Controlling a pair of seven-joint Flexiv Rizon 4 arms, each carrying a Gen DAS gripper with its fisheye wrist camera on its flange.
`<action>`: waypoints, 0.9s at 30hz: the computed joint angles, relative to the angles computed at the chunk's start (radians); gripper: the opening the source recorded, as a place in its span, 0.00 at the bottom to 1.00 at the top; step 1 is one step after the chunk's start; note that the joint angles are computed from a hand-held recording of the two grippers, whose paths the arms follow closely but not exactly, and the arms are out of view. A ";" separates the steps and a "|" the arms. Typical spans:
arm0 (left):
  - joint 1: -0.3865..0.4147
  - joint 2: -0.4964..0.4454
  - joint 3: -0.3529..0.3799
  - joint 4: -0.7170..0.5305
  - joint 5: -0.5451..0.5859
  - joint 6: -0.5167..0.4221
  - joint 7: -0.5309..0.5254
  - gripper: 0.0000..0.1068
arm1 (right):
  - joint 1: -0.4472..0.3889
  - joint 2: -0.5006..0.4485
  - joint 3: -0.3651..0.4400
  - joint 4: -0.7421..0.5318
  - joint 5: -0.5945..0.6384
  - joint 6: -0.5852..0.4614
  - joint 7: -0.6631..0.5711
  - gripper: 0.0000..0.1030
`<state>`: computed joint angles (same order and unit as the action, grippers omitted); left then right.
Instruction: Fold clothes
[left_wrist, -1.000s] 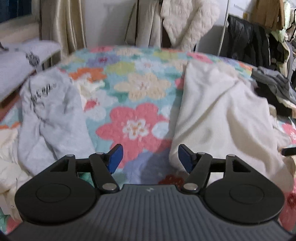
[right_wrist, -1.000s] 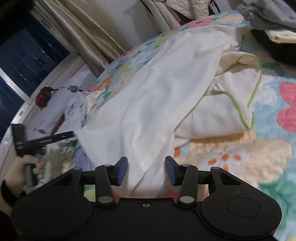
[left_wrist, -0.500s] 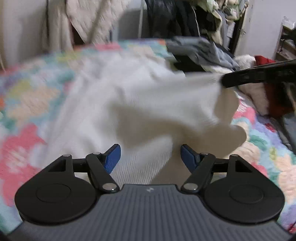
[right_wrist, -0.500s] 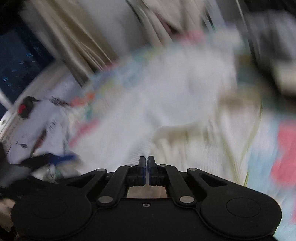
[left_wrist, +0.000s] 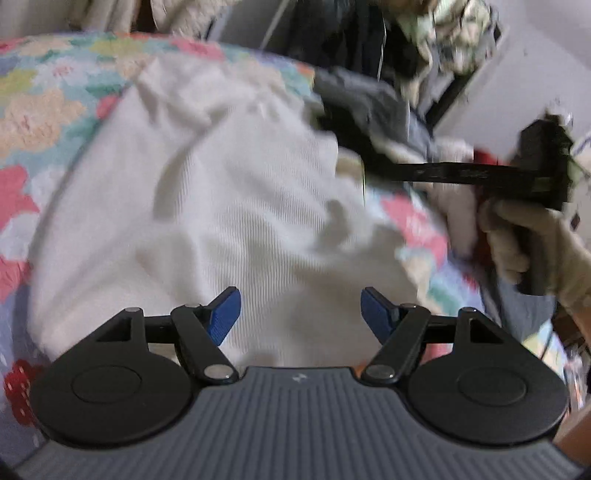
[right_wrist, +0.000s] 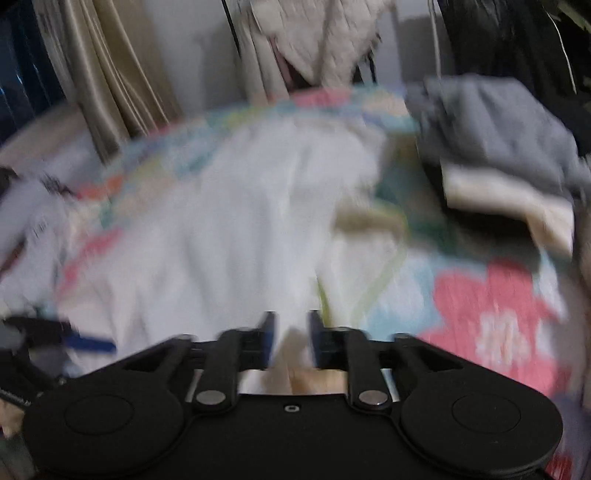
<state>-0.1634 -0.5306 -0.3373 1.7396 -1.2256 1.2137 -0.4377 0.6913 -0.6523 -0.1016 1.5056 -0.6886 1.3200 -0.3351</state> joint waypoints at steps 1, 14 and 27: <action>0.000 -0.004 -0.013 -0.010 -0.022 0.012 0.024 0.69 | -0.020 -0.024 0.011 -0.042 0.008 0.004 -0.031 0.38; 0.020 -0.094 -0.018 -0.069 0.199 0.069 -0.179 0.69 | -0.132 -0.321 0.116 -0.493 0.248 -0.164 -0.391 0.03; 0.091 0.010 0.017 -0.001 0.008 0.170 -0.156 0.75 | 0.006 -0.155 -0.088 -0.238 0.036 -0.254 -0.198 0.26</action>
<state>-0.0723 -0.5211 -0.3208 1.7385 -1.2177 1.3841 -0.5935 0.6978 -0.8074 -0.1898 1.2679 -0.6530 1.0656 -0.5336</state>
